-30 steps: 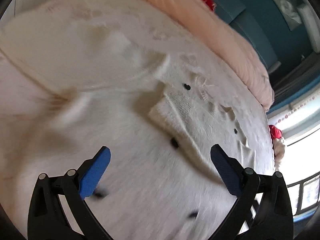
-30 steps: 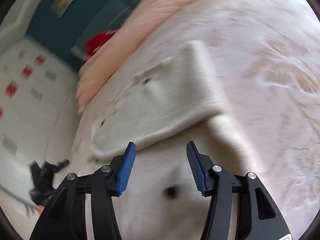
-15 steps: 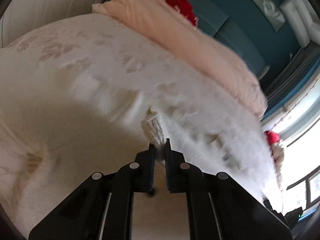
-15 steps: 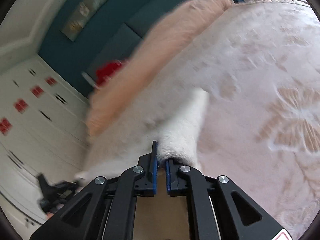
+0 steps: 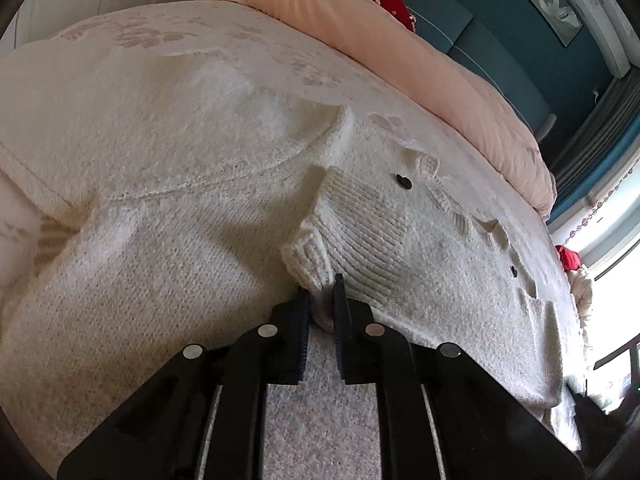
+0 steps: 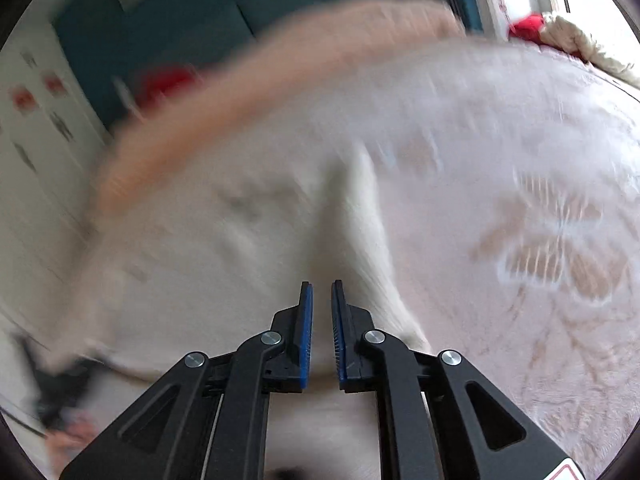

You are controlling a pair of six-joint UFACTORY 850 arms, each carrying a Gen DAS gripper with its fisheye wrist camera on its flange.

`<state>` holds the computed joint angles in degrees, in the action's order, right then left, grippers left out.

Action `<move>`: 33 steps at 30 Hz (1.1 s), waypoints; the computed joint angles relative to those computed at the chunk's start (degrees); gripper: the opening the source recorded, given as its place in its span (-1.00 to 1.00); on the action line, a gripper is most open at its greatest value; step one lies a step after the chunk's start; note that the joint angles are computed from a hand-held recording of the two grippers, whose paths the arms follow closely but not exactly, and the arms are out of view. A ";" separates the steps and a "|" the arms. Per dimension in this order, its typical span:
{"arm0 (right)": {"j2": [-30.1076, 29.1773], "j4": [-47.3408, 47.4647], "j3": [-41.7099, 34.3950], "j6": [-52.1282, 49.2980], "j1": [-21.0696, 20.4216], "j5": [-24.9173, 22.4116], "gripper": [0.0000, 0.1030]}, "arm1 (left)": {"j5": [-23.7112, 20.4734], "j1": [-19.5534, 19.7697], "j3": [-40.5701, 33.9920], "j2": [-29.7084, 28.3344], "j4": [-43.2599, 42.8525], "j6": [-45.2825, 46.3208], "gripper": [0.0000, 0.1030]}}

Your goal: Fold small clothes

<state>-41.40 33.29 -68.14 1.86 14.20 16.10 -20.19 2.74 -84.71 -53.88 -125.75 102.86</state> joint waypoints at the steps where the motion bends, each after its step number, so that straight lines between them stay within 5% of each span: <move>1: -1.66 4.51 -1.43 -3.60 -0.21 -1.43 -0.97 | -0.61 0.11 0.64 0.18 -0.76 0.80 -0.78; 5: 3.79 0.22 3.91 3.00 1.20 6.15 -0.91 | -2.57 0.95 2.23 0.78 -1.64 2.07 -0.78; 7: 2.63 -0.71 2.91 1.81 0.89 4.63 -0.91 | -3.60 1.23 2.52 0.74 -1.75 1.92 -0.78; 10: -0.34 11.56 0.35 -11.92 0.73 0.72 -0.97 | -4.00 1.70 2.98 1.54 0.93 -1.48 -0.77; 13: 3.45 18.69 1.57 -20.06 2.22 0.43 -0.80 | -6.41 3.87 8.02 6.00 -4.70 3.02 -0.63; 15: 7.10 12.53 5.29 -14.56 4.38 2.14 -0.78 | -8.16 7.68 11.31 8.86 -7.82 5.39 -0.21; 18: 8.87 8.61 9.05 -12.44 7.53 2.91 -0.65 | -3.83 13.48 11.13 9.63 -12.73 6.60 0.11; 23: 6.02 9.66 11.82 -13.46 13.72 5.49 -0.52 | 8.37 22.54 2.12 4.94 -18.83 3.15 0.15; 25: 5.64 15.09 12.41 -19.08 15.71 9.64 -0.44 | 11.13 25.31 -2.86 1.84 -11.14 -7.18 0.12; 28: 4.54 17.67 10.92 -22.64 15.55 8.51 -0.39 | 13.51 26.56 -9.04 -1.60 6.57 -24.80 -0.13; 30: 4.55 13.64 11.33 -18.30 15.08 8.46 -0.38 | 12.38 26.42 -12.54 -4.02 18.56 -34.64 -0.83; 33: 4.53 11.47 11.85 -15.23 15.33 8.72 -0.36 | 14.26 25.21 -15.07 -4.35 34.98 -49.61 -0.88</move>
<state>-36.87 44.77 -56.29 -13.36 29.54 24.83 -5.93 27.95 -99.78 -58.23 -90.76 53.25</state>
